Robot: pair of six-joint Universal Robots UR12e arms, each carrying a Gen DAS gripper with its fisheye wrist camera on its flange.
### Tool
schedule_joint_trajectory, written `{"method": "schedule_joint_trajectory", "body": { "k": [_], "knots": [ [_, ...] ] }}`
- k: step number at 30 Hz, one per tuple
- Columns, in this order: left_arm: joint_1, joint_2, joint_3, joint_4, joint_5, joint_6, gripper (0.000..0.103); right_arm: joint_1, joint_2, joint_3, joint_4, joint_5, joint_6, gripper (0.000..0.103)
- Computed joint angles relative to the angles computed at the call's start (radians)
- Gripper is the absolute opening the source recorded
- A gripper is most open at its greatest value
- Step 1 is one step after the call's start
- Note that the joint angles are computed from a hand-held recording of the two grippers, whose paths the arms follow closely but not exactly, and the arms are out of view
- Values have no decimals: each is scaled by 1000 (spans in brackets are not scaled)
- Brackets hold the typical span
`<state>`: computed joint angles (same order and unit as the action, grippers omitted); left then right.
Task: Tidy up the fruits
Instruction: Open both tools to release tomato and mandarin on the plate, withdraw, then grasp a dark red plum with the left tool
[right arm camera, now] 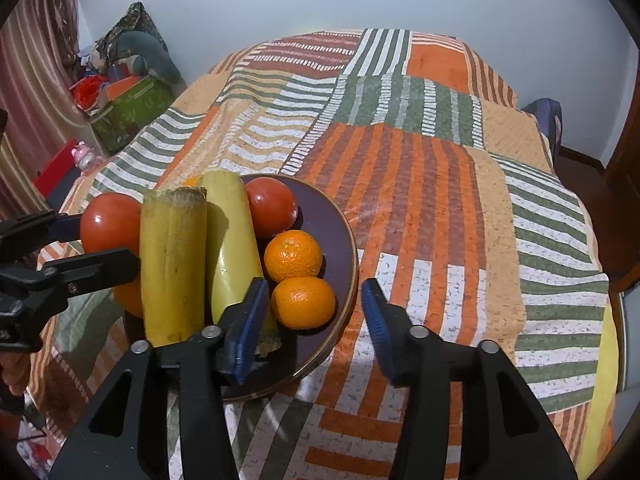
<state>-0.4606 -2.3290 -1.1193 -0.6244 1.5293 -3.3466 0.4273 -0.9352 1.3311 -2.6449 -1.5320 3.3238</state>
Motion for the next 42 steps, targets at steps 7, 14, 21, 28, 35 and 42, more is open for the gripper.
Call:
{"method": "schedule_joint_trajectory", "body": {
  "k": [7, 14, 21, 28, 35, 42],
  "knots": [
    [-2, 32, -45, 40, 28, -16, 73, 7, -18, 16, -21, -6, -7, 47],
    [-9, 86, -118, 96, 78, -31, 73, 23, -62, 62, -60, -33, -26, 47],
    [-17, 152, -214, 126, 125, -56, 73, 40, -115, 128, -99, -57, -37, 55],
    [-27, 211, -312, 127, 160, -91, 73, 51, -150, 183, -104, -50, -34, 55],
    [-38, 241, -376, 90, 164, -125, 73, 58, -168, 231, -92, -26, -7, 55],
    [-43, 251, -424, 75, 145, -159, 66, 66, -166, 248, -60, -22, -6, 55]
  ]
}}
